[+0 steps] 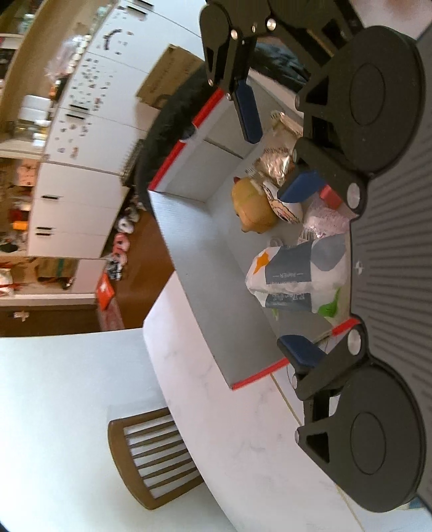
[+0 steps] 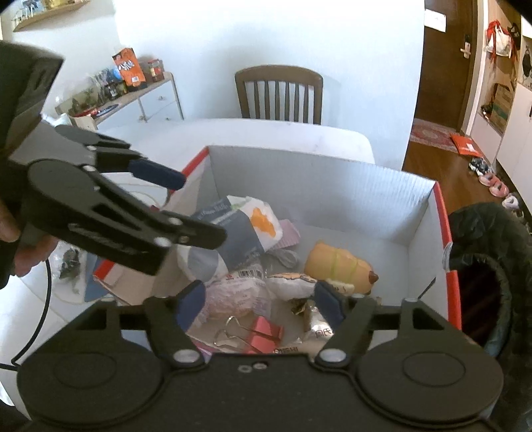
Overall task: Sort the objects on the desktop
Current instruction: 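Open the left tool to drop the tissue pack while the right tool releases the clip, then move both tools back to the last two table items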
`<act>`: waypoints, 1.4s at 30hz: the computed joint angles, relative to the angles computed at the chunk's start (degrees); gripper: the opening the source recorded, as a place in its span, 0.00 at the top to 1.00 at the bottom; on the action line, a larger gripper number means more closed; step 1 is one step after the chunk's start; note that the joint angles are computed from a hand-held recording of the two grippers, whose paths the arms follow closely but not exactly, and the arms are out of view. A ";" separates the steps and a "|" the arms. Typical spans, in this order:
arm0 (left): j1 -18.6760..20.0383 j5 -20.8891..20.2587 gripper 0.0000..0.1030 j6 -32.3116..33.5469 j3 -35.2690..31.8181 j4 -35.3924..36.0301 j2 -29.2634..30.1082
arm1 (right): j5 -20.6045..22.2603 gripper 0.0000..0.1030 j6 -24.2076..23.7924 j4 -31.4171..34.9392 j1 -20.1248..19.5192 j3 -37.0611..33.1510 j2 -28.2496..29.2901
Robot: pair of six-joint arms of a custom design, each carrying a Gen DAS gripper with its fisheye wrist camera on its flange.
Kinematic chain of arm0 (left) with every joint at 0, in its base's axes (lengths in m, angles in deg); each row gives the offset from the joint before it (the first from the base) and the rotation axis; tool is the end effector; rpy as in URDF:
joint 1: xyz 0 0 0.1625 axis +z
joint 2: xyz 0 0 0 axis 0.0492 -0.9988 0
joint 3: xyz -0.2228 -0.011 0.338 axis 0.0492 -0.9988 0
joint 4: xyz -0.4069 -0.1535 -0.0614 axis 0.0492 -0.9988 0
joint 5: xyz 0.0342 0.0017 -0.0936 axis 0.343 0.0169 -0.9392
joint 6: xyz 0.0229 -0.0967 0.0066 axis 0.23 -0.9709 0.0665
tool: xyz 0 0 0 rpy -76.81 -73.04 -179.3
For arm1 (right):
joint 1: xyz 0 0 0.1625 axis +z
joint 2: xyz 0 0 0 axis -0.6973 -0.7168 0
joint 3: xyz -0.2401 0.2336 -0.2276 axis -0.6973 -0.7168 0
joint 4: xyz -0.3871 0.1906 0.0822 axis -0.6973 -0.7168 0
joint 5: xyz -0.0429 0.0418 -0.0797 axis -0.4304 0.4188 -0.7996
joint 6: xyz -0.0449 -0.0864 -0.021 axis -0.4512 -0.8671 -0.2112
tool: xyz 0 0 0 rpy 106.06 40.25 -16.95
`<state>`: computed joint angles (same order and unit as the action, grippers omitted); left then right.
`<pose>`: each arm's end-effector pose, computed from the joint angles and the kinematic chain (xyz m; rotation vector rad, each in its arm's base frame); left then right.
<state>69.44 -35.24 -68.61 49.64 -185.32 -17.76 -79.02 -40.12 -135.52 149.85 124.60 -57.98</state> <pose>0.0247 -0.5858 0.2977 0.3522 2.2395 -0.8866 0.3095 -0.6730 -0.0855 1.4602 -2.4945 0.3223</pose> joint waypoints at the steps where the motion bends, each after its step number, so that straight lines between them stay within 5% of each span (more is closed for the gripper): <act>1: -0.23 -0.03 0.16 -0.39 0.52 -0.31 -0.53 | 0.30 0.21 0.20 0.07 0.07 -0.02 -0.06; 17: -1.19 -3.68 0.01 1.17 12.01 -5.56 -12.59 | 1.60 0.11 5.74 -6.64 1.70 4.99 -1.62; 42: 9.63 -15.86 0.01 5.41 19.55 7.24 -34.79 | -3.23 0.03 18.45 -18.42 11.71 9.54 3.40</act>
<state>79.07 -51.10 -63.20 69.19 -178.09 -52.55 -82.26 -21.67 -153.93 161.56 134.14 -54.58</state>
